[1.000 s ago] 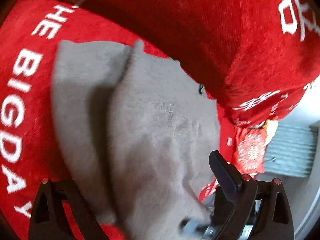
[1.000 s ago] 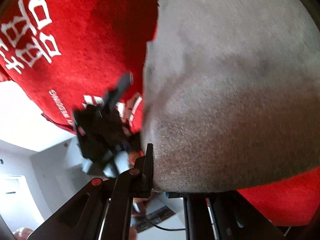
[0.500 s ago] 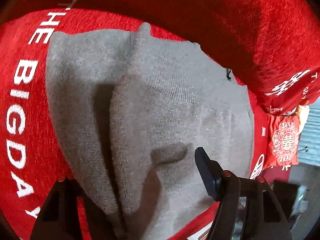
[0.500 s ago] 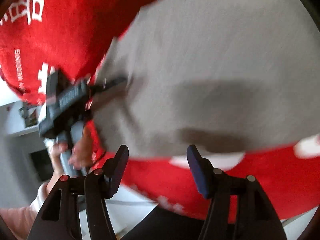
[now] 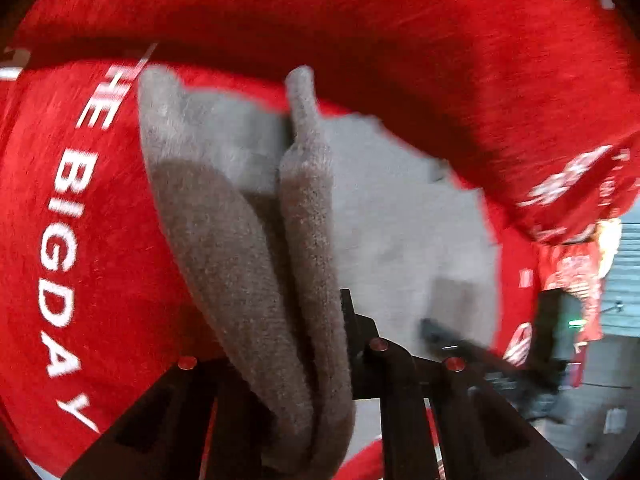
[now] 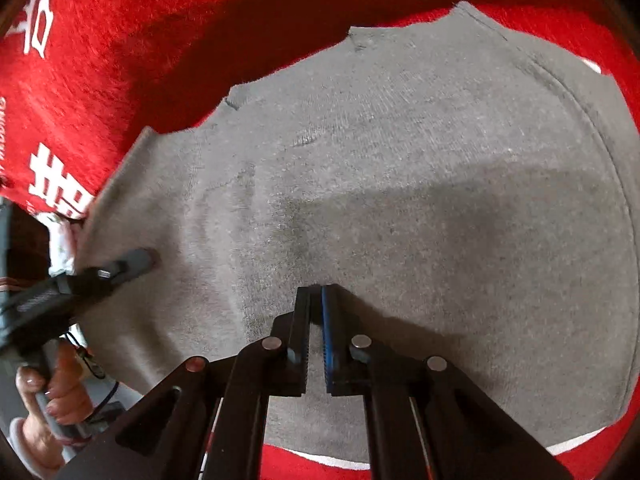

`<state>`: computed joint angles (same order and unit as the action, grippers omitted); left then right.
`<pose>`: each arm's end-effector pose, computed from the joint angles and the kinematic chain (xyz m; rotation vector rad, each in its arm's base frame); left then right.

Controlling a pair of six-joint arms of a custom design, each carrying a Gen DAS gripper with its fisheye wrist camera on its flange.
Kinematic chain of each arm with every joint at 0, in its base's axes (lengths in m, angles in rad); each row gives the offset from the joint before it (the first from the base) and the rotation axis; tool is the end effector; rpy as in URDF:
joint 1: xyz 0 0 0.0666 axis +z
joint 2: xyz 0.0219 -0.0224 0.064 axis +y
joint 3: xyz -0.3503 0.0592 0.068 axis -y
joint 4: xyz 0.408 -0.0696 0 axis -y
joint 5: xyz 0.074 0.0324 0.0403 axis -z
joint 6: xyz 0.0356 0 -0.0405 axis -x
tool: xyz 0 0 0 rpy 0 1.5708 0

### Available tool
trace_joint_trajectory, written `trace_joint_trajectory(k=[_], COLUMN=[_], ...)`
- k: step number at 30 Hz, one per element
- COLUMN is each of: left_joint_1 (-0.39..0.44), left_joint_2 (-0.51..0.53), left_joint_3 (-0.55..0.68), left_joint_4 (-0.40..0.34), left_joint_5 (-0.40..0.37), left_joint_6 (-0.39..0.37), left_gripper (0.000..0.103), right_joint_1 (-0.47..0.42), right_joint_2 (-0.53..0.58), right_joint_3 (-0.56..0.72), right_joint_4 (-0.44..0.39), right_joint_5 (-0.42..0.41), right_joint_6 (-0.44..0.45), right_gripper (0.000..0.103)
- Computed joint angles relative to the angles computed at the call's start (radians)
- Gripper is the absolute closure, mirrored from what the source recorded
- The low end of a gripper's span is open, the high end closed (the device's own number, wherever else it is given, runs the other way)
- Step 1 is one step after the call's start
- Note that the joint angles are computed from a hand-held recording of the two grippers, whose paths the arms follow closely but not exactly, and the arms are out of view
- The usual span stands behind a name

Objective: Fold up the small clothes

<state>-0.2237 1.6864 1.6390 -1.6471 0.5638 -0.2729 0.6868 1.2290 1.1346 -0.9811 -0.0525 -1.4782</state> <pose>0.5070 -0.1353 0.3481 -0.6657 -2.8385 0.8484 0.3290 0.2716 0.3485 1.0915 2.6625 0.6780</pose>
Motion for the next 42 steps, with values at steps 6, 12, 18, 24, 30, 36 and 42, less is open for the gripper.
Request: trace_joint_trajectory(k=[6, 12, 18, 24, 30, 36, 42], left_joint_1=[-0.122, -0.335, -0.574, -0.639, -0.667, -0.677, -0.64], left_joint_2=[-0.05, -0.085, -0.078, -0.073, -0.089, -0.113, -0.136], left_joint_3=[0.091, 0.099, -0.015, -0.073, -0.062, -0.05, -0.031], left_joint_4=[-0.011, 0.069, 0.203, 0.243, 0.237, 0.249, 0.251], left_joint_5=[0.099, 0.077, -0.069, -0.181, -0.248, -0.225, -0.227], left_joint_6=[0.014, 0.066, 0.108, 0.117, 0.068, 0.061, 0.062], left_gripper=[0.087, 0.087, 0.087, 0.086, 0.059, 0.044, 0.044], right_joint_1=[-0.003, 0.03, 0.079, 0.152, 0.195, 0.193, 0.136], right_joint_2=[-0.218, -0.547, -0.823, -0.986, -1.089, -1.152, -1.127], right_joint_3=[-0.186, -0.359, -0.544, -0.663, -0.715, -0.778, -0.807], right_joint_4=[0.14, 0.093, 0.063, 0.087, 0.078, 0.103, 0.176], right_joint_5=[-0.01, 0.139, 0.217, 0.297, 0.331, 0.336, 0.298], right_joint_6=[-0.106, -0.277, -0.472, -0.591, -0.628, -0.65, -0.638], right_gripper=[0.096, 0.095, 0.09, 0.09, 0.09, 0.09, 0.09])
